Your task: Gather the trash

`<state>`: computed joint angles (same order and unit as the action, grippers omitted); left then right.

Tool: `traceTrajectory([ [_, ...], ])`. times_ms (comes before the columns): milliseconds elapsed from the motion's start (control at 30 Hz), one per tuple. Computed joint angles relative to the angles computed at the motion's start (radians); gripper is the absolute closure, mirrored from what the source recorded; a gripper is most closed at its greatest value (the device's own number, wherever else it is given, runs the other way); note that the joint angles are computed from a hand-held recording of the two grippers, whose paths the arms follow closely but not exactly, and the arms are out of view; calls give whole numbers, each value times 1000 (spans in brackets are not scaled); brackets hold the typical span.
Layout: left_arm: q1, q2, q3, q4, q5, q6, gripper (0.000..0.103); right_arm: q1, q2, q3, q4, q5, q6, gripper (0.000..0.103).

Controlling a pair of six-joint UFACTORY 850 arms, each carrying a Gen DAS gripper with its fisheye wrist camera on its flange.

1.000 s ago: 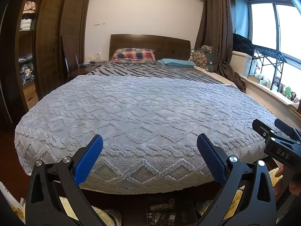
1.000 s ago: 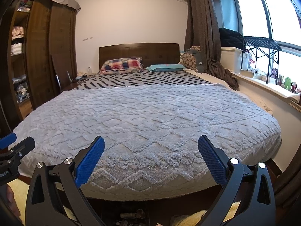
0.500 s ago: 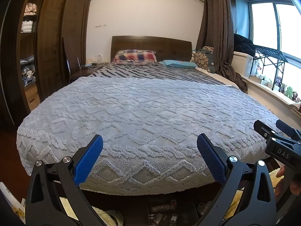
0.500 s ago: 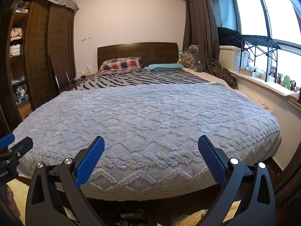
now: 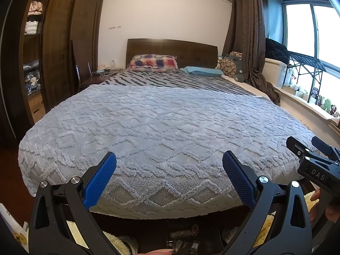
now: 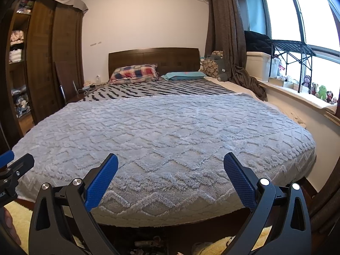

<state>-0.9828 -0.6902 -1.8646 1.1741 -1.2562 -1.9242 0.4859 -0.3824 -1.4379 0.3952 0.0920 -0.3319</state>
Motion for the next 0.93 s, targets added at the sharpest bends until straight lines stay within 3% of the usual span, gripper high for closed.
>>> traceTrajectory([
  [167,1,-4,-4,6,-15,-3,8,0,-7,-9,135,-5,-136,3],
  [933,6,17,28,-5,-8,-43,8,-9,-10,-18,-65,-26,69,3],
])
